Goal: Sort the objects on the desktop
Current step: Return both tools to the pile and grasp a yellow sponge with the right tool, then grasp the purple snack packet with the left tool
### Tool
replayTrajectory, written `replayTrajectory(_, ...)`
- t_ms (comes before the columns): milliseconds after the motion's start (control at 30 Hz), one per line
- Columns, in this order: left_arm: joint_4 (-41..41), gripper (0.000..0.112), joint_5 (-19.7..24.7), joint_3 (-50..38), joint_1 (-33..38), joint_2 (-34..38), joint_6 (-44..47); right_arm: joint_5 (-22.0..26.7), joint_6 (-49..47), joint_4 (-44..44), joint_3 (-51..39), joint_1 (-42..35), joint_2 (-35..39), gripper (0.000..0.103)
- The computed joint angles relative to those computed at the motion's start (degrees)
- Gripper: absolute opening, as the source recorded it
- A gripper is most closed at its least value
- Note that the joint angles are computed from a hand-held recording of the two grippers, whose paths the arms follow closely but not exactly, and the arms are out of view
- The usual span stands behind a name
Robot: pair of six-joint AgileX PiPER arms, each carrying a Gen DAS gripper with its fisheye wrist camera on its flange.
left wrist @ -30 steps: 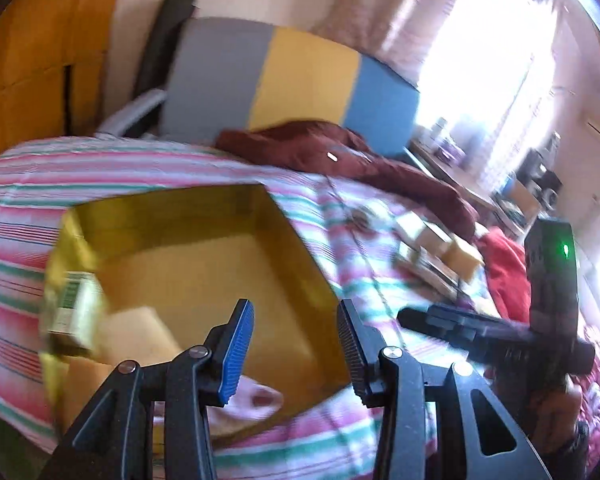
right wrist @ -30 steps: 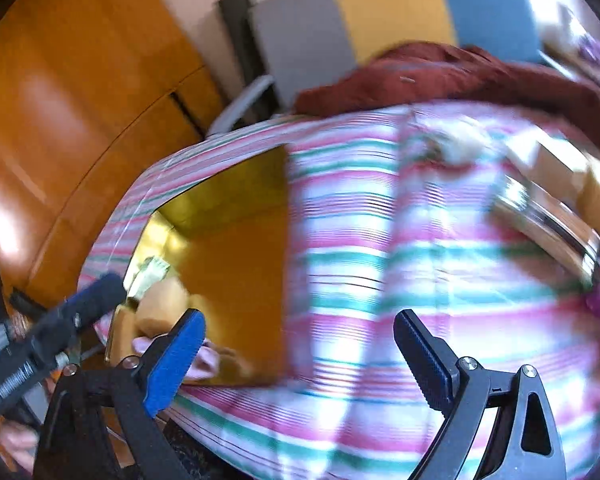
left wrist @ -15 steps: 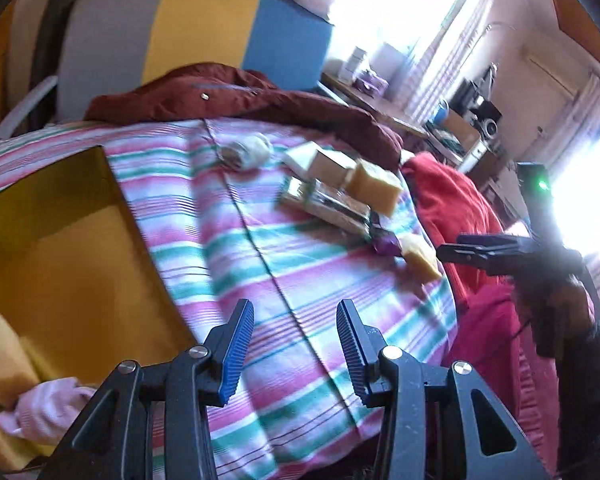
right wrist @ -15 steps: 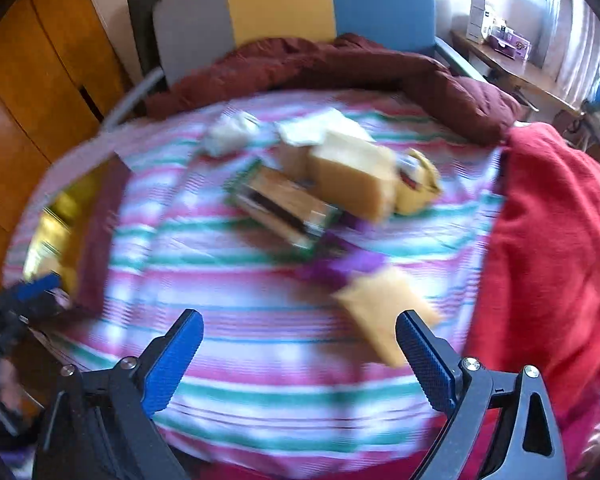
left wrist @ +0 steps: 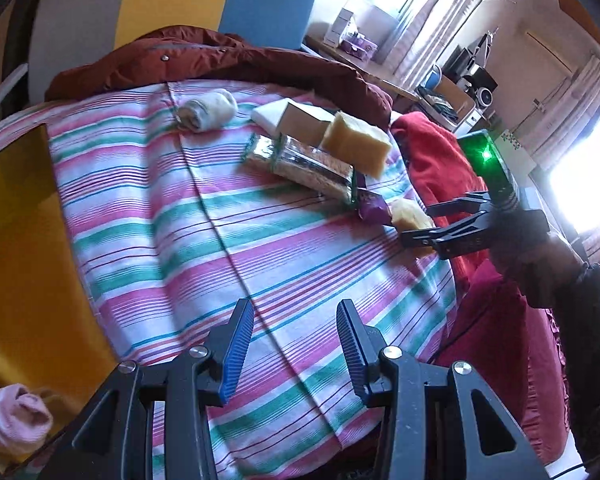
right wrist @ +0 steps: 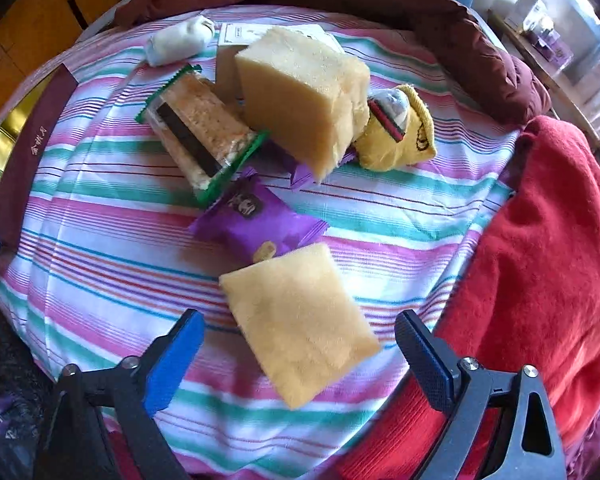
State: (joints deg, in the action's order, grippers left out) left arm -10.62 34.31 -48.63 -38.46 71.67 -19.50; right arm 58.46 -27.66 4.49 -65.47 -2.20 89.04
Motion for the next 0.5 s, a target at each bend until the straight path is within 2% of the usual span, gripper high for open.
replayTrajectory(33,0.4,0.043,-0.1,-0.7,-0.6,1.2,-0.3,0.1,-0.1,-0.2,0.0,0.1,0.2,0.072)
replayTrajectory(67,0.6,0.043,-0.2,-1.3,-0.9,2.1,-0.4,-0.1,-0.2,-0.6,0.2,0.1,0.2,0.063)
replayTrajectory(200,-0.4,0.043,-1.1,-3.8,-1.9,6.0,0.9,-0.9,-3.4,3.1,2.1,-2.9,-2.1,0.06)
replayTrajectory(300,-2.8,0.043,-2.5,-6.7,-2.6,10.3,2.3,-0.4,-6.9,11.2,1.8,-10.0,-3.8,0.06)
replayTrajectory(367,-1.2,0.043,-3.2,-8.7,-3.8,12.7,0.9,0.0,-7.7,15.0,1.7,-13.8,-4.2,0.06)
replayTrajectory(500,-0.6,0.043,-3.7,-14.0,-5.5,18.3,0.6,3.3,-9.9,24.1,1.0,-23.4,-3.3,0.06)
